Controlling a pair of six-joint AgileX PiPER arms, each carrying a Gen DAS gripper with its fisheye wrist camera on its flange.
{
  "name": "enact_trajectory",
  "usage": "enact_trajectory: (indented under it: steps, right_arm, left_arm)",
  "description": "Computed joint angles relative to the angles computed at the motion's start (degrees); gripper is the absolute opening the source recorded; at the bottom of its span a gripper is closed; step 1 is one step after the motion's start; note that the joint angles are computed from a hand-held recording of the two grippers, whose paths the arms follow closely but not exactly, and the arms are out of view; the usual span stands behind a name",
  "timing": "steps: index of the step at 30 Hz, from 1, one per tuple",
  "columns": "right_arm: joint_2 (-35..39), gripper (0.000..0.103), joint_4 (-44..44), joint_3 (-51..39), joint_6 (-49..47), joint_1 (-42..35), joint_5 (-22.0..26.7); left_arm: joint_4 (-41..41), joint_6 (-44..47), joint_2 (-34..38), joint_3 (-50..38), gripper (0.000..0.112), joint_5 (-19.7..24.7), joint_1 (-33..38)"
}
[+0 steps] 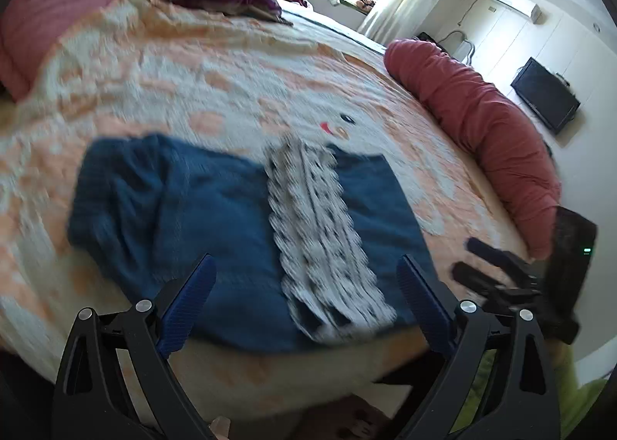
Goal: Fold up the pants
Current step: 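Open both grippers to release the folded pants, then grasp the lace edge with the left gripper, smooth it flat, release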
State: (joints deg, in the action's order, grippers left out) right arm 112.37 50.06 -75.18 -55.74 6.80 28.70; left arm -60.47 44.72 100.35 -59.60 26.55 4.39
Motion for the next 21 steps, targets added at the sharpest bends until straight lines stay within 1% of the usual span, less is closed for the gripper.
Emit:
enact_trajectory:
  steps: [1, 2, 3, 4, 7, 9, 11, 13, 14, 15, 16, 17, 18, 19, 20, 21]
  right_arm:
    - [-0.2, 0.088, 0.1, 0.6, -0.5, 0.3, -0.7]
    - [-0.6, 0.088, 0.6, 1.8, -1.3, 0.8, -2.7]
    - [-1.0, 0.088, 1.2, 2.6, -2.1, 1.1, -4.2]
    - [-1.2, 0.088, 1.7, 3.0, -2.8, 1.1, -4.5]
    - [-1.4, 0.088, 3.3, 3.8, -5.5, 0.8, -4.3]
    - [-1.3, 0.088, 4.2, 4.1, -7.0, 0.6, -3.9]
    - [-0.8, 0.088, 4.9, 4.3, -7.9, 0.3, -3.7]
    - [0.2, 0.088, 3.5, 3.5, -6.5, 0.4, -3.4]
    - [0.9, 0.088, 2.9, 3.1, -5.7, 0.5, -3.3]
    - [1.5, 0.088, 1.7, 2.8, -4.7, 0.6, -3.3]
    - [2.2, 0.088, -0.2, 2.2, -3.1, 0.9, -3.3]
    - [2.6, 0.088, -1.3, 2.1, -2.2, 1.1, -3.5]
    - [3.4, 0.088, -4.5, 1.6, 0.7, 1.7, -4.2]
    - [3.8, 0.088, -6.0, 1.5, 2.1, 2.0, -4.6]
    - [4.1, 0.087, -7.2, 1.6, 3.3, 2.4, -5.2]
    - [3.8, 0.081, -6.5, 2.2, 2.7, 2.7, -6.0]
  left_arm:
    - [-0.4, 0.0, -0.3, 0.6, 0.092, 0.1, -0.4]
    - [-1.4, 0.5, -0.6, 1.4, 0.089, 0.2, -0.8]
    - [-2.5, 1.4, -0.9, 2.2, 0.08, 0.3, -1.4]
    - [-2.5, 1.3, -0.9, 2.7, 0.076, 0.3, -2.2]
    - [2.5, -4.2, -0.1, 2.4, 0.076, -1.0, -4.6]
    - [5.4, -8.6, 2.0, 1.4, 0.076, -0.8, -5.6]
    - [3.9, -8.6, 3.7, 1.2, 0.076, -1.0, -5.8]
    - [3.1, -8.5, 4.7, 0.8, 0.075, -2.6, -6.4]
    - [3.1, -8.6, 5.1, 0.7, 0.072, -3.8, -7.0]
    - [4.7, -10.2, 5.3, 0.3, 0.046, -4.8, -7.7]
    - [8.3, -13.5, 5.9, -0.3, 0.031, -5.9, -8.4]
    - [9.5, -14.5, 6.4, -0.6, 0.03, -6.2, -8.7]
    - [10.1, -14.4, 6.5, -0.8, 0.025, -6.1, -8.7]
    - [12.6, -15.5, 6.3, -0.9, 0.021, -6.6, -9.1]
    - [15.0, -15.8, 5.5, -0.5, 0.019, -7.1, -9.4]
    - [15.1, -15.3, 4.5, 0.2, 0.017, -7.2, -9.3]
